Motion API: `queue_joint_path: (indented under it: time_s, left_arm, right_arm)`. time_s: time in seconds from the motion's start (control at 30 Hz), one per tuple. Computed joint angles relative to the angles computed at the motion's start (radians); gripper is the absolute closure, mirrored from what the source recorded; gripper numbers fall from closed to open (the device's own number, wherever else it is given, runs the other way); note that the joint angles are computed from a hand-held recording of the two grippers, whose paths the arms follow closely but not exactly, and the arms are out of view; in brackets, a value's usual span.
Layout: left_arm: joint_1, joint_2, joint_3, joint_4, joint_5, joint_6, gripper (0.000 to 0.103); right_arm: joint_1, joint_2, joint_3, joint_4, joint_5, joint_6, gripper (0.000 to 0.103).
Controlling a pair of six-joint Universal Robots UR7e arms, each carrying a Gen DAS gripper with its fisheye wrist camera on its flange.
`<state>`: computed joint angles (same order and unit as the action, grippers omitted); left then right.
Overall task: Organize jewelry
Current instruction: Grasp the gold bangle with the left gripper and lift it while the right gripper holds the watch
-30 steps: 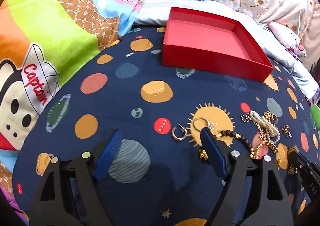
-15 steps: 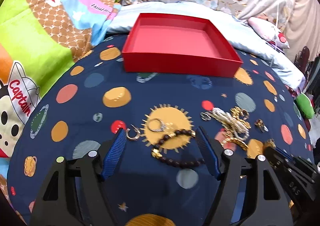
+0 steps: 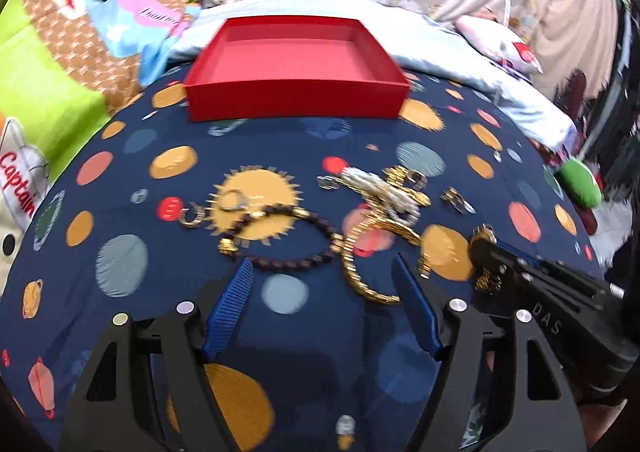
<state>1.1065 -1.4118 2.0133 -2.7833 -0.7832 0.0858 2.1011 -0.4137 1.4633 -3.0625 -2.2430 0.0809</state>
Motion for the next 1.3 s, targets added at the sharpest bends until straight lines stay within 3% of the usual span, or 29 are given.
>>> queue_joint_path:
  time_s: [0.17,0.4,0.47,1.1,1.13,1.17,1.23,1.3]
  left_arm:
    - [-0.008,0.025,-0.003,0.030,-0.012,-0.017,0.034]
    - [-0.021,0.060,-0.014,0.045,0.014,-0.038,0.046]
    - [-0.022,0.061,-0.013,0.039,0.010,-0.035,0.054]
    - [-0.027,-0.049,-0.017,0.040,-0.024,-0.042,0.059]
    - [-0.024,-0.054,-0.023,0.045,-0.036,-0.037,0.086]
    - [-0.020,-0.057,-0.033,0.070,-0.044,-0.043,0.103]
    - [-0.005,-0.064,-0.055,0.098,-0.071,-0.060,0.103]
    - [-0.003,-0.062,-0.057,0.100,-0.052,-0.048,0.103]
  right_arm:
    - [0.000,-0.041,0.057,-0.011,-0.027,0.029,0.095]
    - [-0.002,-0.068,0.087,-0.022,-0.031,0.034,0.095]
    - [-0.002,-0.069,0.090,-0.022,-0.024,0.037,0.095]
    - [0.025,-0.057,0.050,-0.002,0.018,0.003,0.095]
    - [0.026,-0.056,0.047,0.000,0.020,0.001,0.095]
    - [0.027,-0.055,0.044,0.002,0.024,0.000,0.095]
    - [0.031,-0.052,0.036,0.006,0.028,-0.001,0.095]
    - [0.034,-0.046,0.027,0.010,0.025,-0.005,0.095]
